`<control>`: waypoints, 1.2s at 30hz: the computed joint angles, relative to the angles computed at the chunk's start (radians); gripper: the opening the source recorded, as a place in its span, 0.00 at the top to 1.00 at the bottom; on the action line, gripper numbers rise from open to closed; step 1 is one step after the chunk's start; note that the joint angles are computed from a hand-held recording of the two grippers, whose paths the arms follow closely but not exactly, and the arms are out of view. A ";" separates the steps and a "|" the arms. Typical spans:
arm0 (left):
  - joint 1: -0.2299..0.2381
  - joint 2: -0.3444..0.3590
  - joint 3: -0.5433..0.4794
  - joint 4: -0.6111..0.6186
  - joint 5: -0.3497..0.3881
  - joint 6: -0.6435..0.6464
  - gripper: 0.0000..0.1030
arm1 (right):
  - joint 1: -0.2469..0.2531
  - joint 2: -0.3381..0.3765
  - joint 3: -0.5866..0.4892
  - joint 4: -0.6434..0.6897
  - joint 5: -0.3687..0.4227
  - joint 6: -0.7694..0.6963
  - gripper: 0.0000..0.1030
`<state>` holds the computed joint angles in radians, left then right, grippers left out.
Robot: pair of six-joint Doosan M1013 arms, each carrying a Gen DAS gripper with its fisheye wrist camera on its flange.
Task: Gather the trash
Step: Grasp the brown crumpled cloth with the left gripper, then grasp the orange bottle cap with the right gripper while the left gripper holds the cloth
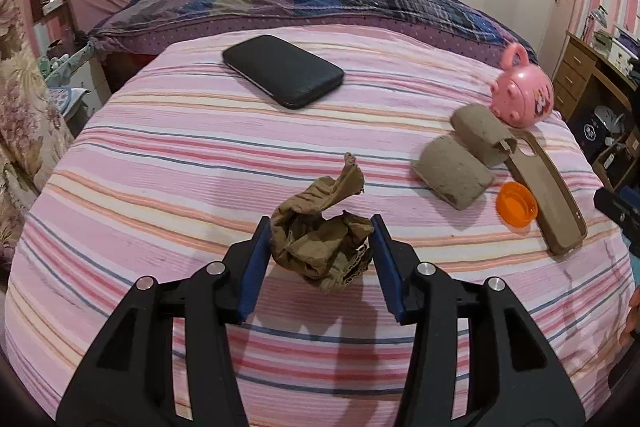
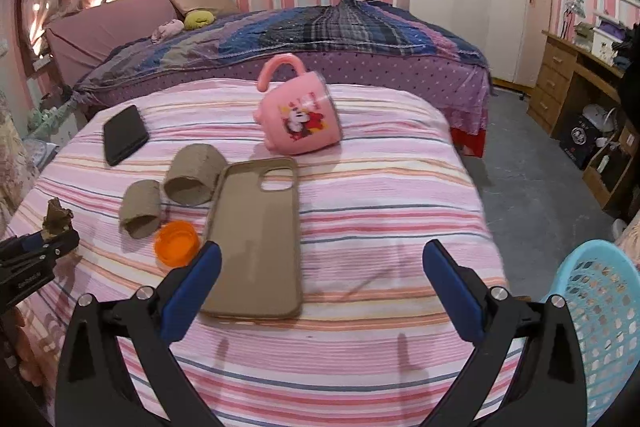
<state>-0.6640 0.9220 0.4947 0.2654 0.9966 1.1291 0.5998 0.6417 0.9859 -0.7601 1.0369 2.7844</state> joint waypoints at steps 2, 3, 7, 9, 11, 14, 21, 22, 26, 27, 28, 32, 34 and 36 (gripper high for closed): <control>0.005 -0.007 0.013 0.006 -0.008 -0.015 0.54 | 0.003 0.015 -0.023 0.020 -0.001 -0.034 0.05; 0.007 -0.010 0.018 0.013 -0.010 -0.027 0.54 | 0.005 0.021 -0.033 0.023 0.004 -0.048 0.05; 0.016 -0.020 0.036 0.028 -0.016 -0.057 0.54 | 0.010 0.043 -0.066 0.046 0.001 -0.095 0.05; 0.016 -0.026 0.046 0.052 -0.020 -0.075 0.54 | 0.012 0.055 -0.086 0.057 0.001 -0.110 0.05; 0.016 -0.030 0.054 0.069 -0.022 -0.085 0.54 | 0.016 0.071 -0.111 0.056 0.019 -0.128 0.05; 0.018 -0.036 0.061 0.068 -0.029 -0.092 0.54 | 0.021 0.098 -0.155 0.063 0.040 -0.178 0.05; 0.027 -0.038 0.063 0.060 -0.031 -0.116 0.54 | 0.026 0.138 -0.216 0.083 0.005 -0.325 0.05; 0.028 -0.038 0.063 0.061 -0.030 -0.118 0.54 | 0.023 0.144 -0.223 0.109 -0.011 -0.357 0.05; 0.030 -0.038 0.063 0.053 -0.031 -0.121 0.53 | 0.013 0.159 -0.252 0.187 -0.006 -0.410 0.19; 0.030 -0.037 0.060 0.049 -0.030 -0.120 0.54 | 0.011 0.160 -0.253 0.200 -0.008 -0.414 0.25; 0.030 -0.036 0.058 0.047 -0.029 -0.118 0.53 | 0.010 0.161 -0.256 0.211 -0.009 -0.416 0.27; 0.029 -0.029 0.046 0.038 -0.022 -0.107 0.53 | 0.002 0.162 -0.253 0.249 -0.013 -0.400 0.33; 0.029 -0.029 0.046 0.035 -0.023 -0.106 0.53 | -0.002 0.160 -0.245 0.265 -0.025 -0.386 0.33; 0.030 -0.030 0.048 0.029 -0.027 -0.106 0.53 | -0.004 0.157 -0.236 0.271 -0.040 -0.376 0.33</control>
